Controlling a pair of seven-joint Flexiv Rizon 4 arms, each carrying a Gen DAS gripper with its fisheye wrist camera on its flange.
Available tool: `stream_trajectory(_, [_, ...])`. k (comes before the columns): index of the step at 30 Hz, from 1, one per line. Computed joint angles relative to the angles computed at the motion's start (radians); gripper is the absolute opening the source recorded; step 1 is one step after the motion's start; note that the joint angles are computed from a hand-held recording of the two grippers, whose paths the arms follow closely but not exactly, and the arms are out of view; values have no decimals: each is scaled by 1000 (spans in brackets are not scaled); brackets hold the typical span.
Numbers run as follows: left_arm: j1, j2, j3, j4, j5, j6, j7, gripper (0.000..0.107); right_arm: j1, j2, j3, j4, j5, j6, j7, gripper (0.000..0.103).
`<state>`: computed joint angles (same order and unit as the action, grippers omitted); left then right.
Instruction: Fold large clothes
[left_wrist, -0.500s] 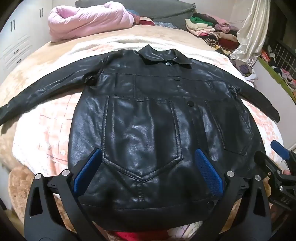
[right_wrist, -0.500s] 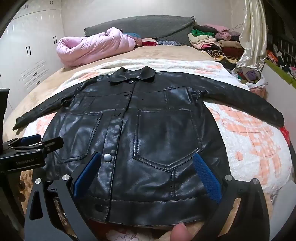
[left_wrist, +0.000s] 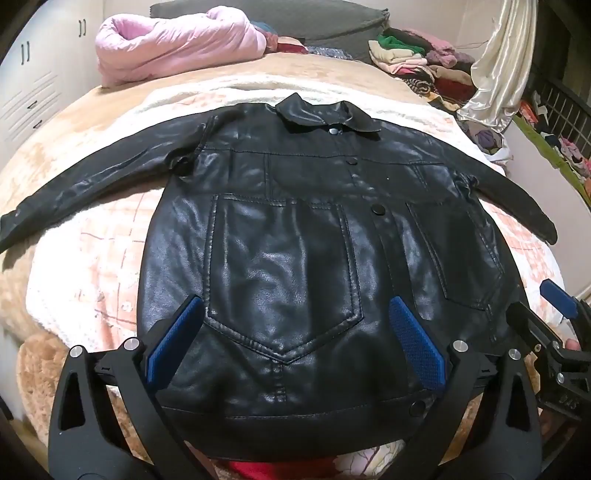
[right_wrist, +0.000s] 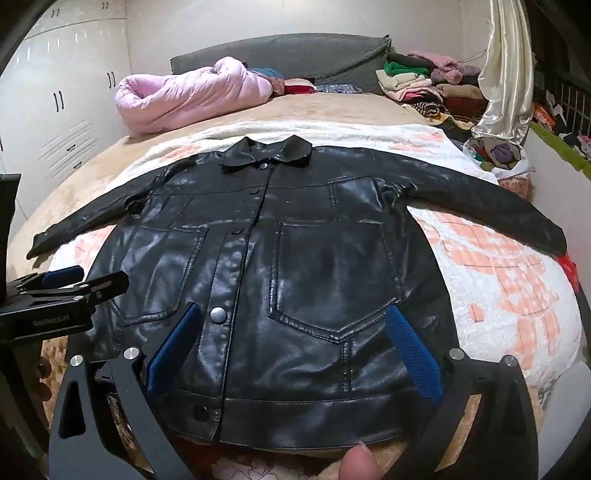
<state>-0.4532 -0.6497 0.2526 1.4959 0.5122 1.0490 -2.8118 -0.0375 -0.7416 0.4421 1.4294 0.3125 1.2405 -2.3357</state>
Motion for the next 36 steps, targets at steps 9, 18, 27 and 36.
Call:
stream_trajectory(9, [5,4,-2,5,-2,8,5,94,0,1,4,5,0,8,-9,99])
stream_trajectory(18, [6,4,1,9,-5,14,6,94,0,1,6,8,-1,17,-13,99])
stream_trajectory(27, [5,2,4,9,-2,18,5,94,-2,0,8,7,-2,17,-11,99])
stream_trajectory(36, [2,3,5,9,0,17,5,94,-1,4,4,8,-6,20,-3,99])
